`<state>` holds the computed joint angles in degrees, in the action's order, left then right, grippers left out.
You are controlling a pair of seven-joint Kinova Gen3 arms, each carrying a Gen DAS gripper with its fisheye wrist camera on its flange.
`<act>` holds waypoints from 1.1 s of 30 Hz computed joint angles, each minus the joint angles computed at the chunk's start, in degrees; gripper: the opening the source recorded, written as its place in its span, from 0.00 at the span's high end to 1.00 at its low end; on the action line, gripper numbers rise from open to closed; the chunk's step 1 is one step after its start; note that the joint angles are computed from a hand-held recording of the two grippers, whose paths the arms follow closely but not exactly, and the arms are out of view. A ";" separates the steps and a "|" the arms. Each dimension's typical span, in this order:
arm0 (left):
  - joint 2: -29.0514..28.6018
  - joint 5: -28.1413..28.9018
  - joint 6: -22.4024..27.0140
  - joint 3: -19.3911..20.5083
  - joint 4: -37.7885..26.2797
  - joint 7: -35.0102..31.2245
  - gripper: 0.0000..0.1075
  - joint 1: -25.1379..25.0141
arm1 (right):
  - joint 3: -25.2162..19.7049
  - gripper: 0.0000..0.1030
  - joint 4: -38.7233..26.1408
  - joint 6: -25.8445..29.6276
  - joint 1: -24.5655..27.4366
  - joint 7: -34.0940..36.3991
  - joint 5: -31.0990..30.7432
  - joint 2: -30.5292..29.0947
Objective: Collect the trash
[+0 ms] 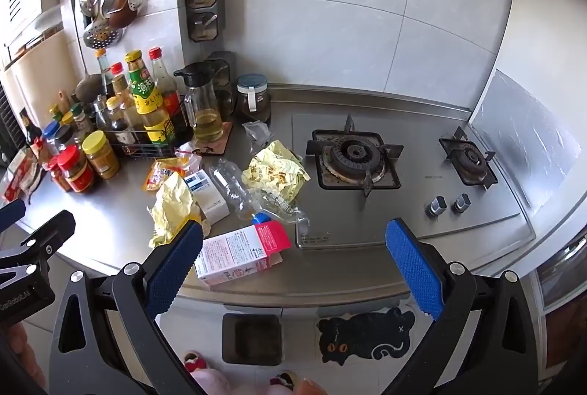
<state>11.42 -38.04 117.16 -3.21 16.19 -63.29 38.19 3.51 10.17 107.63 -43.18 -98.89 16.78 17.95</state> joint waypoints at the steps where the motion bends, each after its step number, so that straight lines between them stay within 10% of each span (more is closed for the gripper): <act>1: -0.30 0.10 -0.28 0.03 0.72 0.37 0.12 0.09 | -0.03 0.03 0.23 -0.16 0.00 -0.04 -0.03 -0.11; 17: -3.06 0.57 -2.33 5.05 7.55 3.84 0.12 -2.95 | -0.89 0.03 1.79 -0.53 0.07 0.04 1.08 -1.29; 33: -0.12 1.37 -0.28 2.20 1.25 0.47 0.12 -3.19 | -0.10 0.03 -1.45 1.10 0.43 0.99 0.27 0.30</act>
